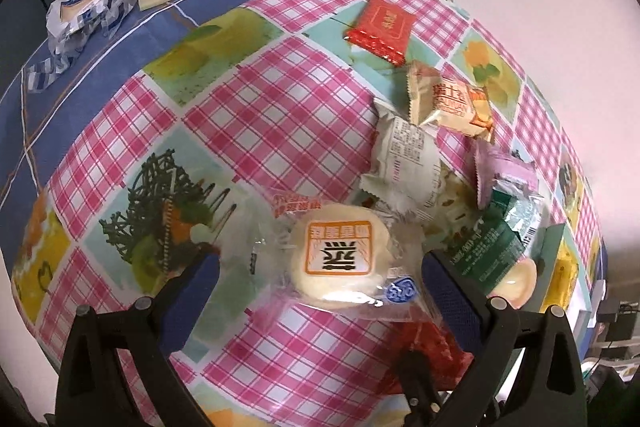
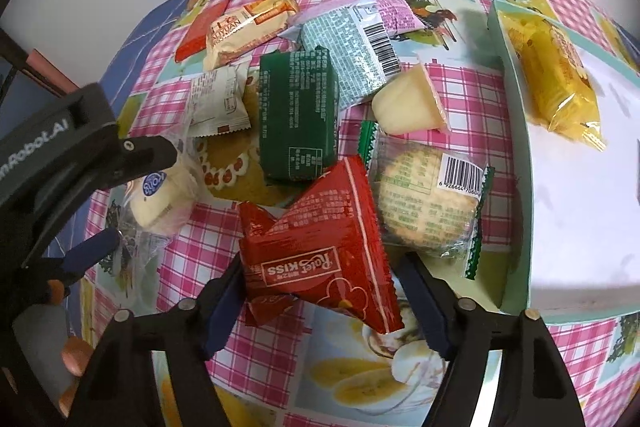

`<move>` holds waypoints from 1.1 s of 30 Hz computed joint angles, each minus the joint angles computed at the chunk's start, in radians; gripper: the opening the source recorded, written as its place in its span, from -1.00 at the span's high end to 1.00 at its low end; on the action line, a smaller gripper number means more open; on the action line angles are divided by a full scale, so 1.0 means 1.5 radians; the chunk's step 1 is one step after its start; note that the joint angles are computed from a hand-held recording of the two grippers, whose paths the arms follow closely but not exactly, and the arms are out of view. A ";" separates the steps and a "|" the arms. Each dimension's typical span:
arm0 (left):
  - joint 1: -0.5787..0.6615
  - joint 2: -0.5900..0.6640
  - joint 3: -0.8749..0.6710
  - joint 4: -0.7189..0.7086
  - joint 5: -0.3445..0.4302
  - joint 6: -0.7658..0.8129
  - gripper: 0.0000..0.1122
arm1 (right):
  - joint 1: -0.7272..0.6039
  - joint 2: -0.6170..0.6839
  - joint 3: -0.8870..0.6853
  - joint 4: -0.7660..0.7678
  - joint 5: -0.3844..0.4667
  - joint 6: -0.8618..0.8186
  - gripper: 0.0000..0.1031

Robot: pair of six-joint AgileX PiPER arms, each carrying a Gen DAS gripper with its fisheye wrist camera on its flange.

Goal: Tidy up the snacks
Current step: 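Grasp the wrapped round bun with the left tool while the right tool grasps the red pack, then carry the bun and red pack to the tray and open both tools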

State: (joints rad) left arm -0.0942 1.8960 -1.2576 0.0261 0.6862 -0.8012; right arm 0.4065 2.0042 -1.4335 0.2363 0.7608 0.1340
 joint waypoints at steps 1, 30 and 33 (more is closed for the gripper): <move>0.002 0.001 0.000 -0.001 -0.001 -0.001 -0.78 | -0.001 0.000 0.000 0.005 0.000 -0.003 -0.38; -0.004 0.036 -0.022 -0.036 0.027 0.020 -0.34 | 0.025 0.012 -0.017 -0.042 0.014 0.013 -0.11; 0.002 0.029 -0.020 -0.029 0.035 0.017 -0.30 | 0.014 0.011 -0.018 -0.016 0.017 -0.001 -0.04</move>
State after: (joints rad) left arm -0.0918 1.9400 -1.2872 -0.0180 0.7383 -0.7757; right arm 0.4279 2.0209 -1.4600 0.2121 0.7864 0.1320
